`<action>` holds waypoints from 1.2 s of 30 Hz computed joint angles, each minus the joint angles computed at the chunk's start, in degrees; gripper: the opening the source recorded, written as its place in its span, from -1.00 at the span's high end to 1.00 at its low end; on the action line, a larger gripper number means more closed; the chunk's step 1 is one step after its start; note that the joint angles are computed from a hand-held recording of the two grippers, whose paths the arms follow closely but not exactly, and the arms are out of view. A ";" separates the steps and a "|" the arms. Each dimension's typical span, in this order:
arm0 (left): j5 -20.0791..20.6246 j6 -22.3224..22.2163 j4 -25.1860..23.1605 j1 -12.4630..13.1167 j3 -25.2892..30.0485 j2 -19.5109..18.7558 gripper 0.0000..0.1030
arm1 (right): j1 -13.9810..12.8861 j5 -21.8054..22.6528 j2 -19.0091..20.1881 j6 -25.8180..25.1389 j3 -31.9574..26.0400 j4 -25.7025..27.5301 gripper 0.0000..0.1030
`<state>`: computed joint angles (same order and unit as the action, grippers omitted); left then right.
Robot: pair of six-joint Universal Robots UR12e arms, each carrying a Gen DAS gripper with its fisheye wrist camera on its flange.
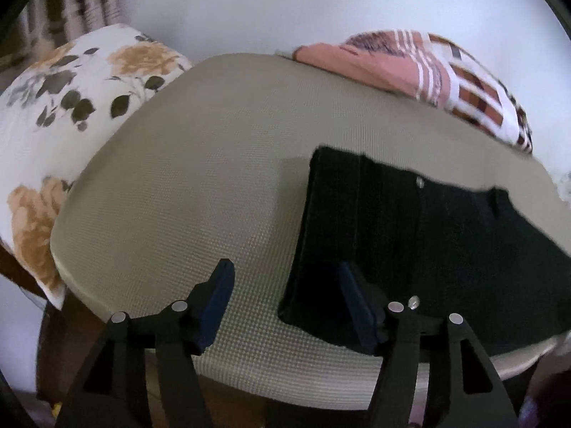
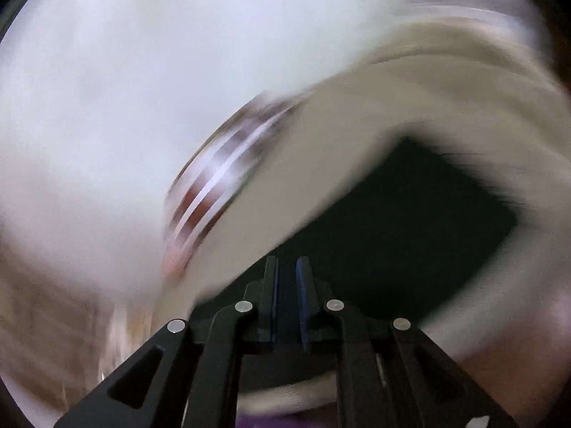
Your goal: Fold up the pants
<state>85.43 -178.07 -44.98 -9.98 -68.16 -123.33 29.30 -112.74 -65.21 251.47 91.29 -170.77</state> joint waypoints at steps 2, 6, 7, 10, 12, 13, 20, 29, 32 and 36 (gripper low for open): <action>-0.08 -1.47 0.52 0.10 -0.35 0.55 -0.35 | -1.75 11.10 5.00 -11.16 -8.07 0.32 0.32; -1.43 -2.23 1.27 0.43 -1.66 1.52 -0.52 | -3.53 21.71 14.96 -28.83 -26.13 14.26 0.11; -1.65 -2.07 0.66 0.51 -1.61 1.50 -0.52 | -4.06 24.97 17.61 -31.65 -30.34 16.52 0.12; -1.63 -1.63 -1.07 0.53 -1.10 1.13 -0.52 | -4.56 28.77 24.31 -38.26 -41.83 25.48 0.13; -1.30 -1.82 -1.46 0.58 -1.00 0.94 -0.52 | -4.89 29.14 27.77 -41.90 -48.14 30.73 0.13; -1.59 -2.01 -1.59 0.68 -0.98 0.88 -0.52 | -5.02 28.43 28.98 -43.31 -50.41 32.61 0.13; -3.34 -3.22 -2.90 1.00 -0.37 0.18 -0.52 | -5.35 29.39 35.44 -46.81 -62.03 44.00 0.13; -1.83 -1.17 -3.80 0.17 -0.17 -0.37 -0.52 | -5.17 30.73 38.73 -50.92 -67.82 49.85 0.69; -1.75 -1.25 -3.72 0.18 -0.17 -0.46 -0.56 | -5.10 28.09 38.35 -49.31 -66.56 47.71 0.86; -1.72 -1.75 -2.87 0.26 -0.40 -0.55 -0.62 | -3.47 19.29 41.13 -49.84 -71.98 50.53 0.94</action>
<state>83.72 -179.82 -47.85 -9.73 -68.56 -123.88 25.82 -93.45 -24.08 201.63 19.31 -120.24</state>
